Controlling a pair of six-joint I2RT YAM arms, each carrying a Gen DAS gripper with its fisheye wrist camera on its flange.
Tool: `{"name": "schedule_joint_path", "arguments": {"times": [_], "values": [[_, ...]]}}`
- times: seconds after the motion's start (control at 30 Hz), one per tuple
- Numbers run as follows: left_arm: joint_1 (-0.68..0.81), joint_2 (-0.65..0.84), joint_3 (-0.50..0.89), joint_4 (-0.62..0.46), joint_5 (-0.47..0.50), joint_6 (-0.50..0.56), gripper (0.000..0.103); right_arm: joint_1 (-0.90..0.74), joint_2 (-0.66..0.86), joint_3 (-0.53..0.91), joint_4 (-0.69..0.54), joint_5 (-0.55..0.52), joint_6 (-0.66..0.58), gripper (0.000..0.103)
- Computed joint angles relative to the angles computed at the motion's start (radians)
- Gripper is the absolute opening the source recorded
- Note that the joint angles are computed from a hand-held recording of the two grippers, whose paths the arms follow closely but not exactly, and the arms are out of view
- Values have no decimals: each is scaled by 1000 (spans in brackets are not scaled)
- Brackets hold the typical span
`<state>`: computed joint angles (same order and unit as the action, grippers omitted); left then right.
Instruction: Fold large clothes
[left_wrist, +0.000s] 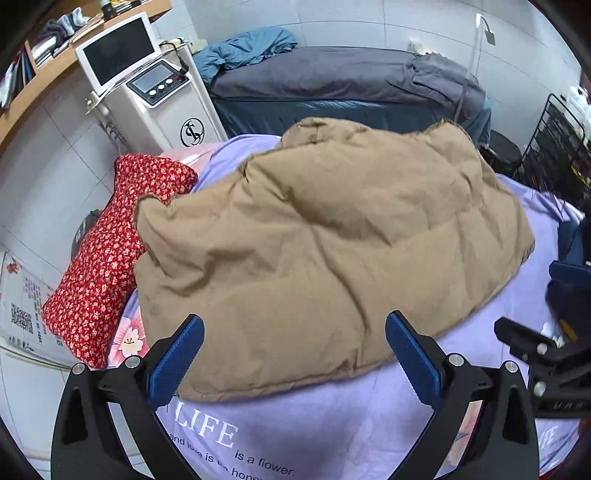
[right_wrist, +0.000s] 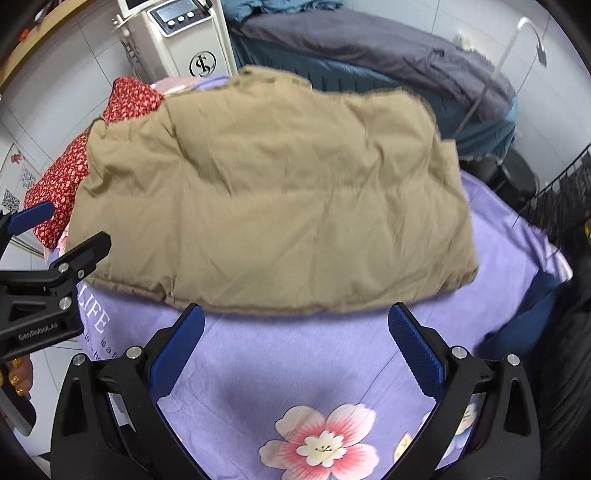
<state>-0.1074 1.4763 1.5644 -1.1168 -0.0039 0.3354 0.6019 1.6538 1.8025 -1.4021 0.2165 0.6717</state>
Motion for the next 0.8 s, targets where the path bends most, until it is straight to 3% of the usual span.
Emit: {"name": "schedule_joint_path", "arguments": {"times": [0.17, 0.37, 0.47, 0.8], "values": [[-36, 22, 56, -49, -49, -57, 97, 5, 6, 77, -29, 55, 10, 98], [-5, 12, 49, -90, 62, -83, 96, 3, 37, 134, -85, 96, 29, 98], [37, -27, 2, -39, 149, -96, 96, -6, 23, 113, -79, 79, 48, 98], [16, -28, -9, -34, 44, -118, 96, -20, 28, 118, -110, 69, 108, 98]]}}
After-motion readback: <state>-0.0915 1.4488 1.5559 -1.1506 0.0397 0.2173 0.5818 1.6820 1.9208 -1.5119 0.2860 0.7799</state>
